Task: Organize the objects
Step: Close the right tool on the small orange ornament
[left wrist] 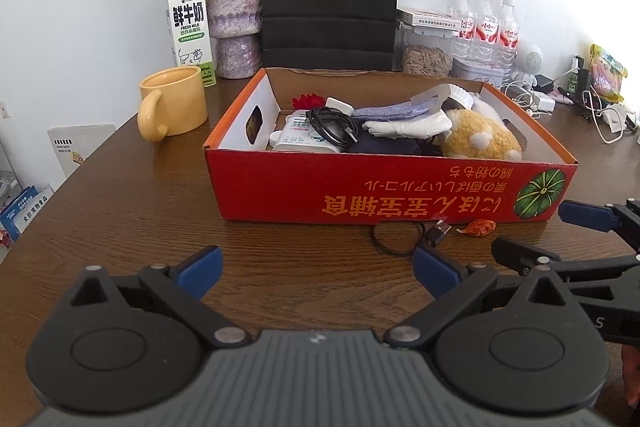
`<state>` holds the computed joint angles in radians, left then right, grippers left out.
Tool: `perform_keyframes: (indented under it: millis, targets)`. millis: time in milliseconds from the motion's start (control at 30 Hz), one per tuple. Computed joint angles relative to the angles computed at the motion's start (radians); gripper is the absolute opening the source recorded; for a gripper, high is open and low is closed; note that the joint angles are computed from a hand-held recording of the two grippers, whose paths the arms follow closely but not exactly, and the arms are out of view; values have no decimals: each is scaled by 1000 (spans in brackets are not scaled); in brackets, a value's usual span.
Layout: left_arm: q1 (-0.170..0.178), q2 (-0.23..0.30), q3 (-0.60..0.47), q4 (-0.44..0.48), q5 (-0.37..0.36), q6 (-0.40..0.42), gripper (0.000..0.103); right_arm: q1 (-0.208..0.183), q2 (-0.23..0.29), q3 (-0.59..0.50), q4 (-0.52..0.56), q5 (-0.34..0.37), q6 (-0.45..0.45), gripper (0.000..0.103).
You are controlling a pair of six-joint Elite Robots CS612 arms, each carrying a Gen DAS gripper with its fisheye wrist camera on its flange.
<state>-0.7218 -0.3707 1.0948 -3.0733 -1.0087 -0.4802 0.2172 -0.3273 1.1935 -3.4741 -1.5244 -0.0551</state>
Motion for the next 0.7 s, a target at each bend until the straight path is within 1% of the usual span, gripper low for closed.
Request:
perform_keyframes:
  millis: [100,167,267,333,400,433,467,500,533,600,633,700]
  targets:
    - [2,10,-22,31,1,-4,103,-3,13,-32,43,10,-2,77]
    - [5,17,-35,46,-3,-7,103,-4,20,-54,80,20,6,71]
    - [8,26,-54,65,-5,-12,103,-6,31,-84,128,41,12,65]
    - [10,30,-64,77,-5,-14,103,-6,38,-103,154,44,24,63]
    - [11,35,-74,86,-3,-17,103,-7,42,-116,173,61,42,62]
    - [12,36,-76,91,-4,-20,103,-6,44,-121,183,59,42,59]
    - [12,38,-79,96,-4,-23,103,-4,45,-125,193,56,45,51]
    - [13,39,-82,99,-5,-25,103,-3,46,-129,201,57,48,45]
    - [13,40,-85,101,-5,-28,103,-2,48,-135,212,59,51,36]
    - [14,42,-88,104,-6,-31,103,1,50,-139,210,48,48,31]
    - [14,43,-90,105,-6,-31,103,1,51,-139,209,56,46,28]
    - [14,44,-92,105,-7,-31,103,0,51,-136,202,65,38,27]
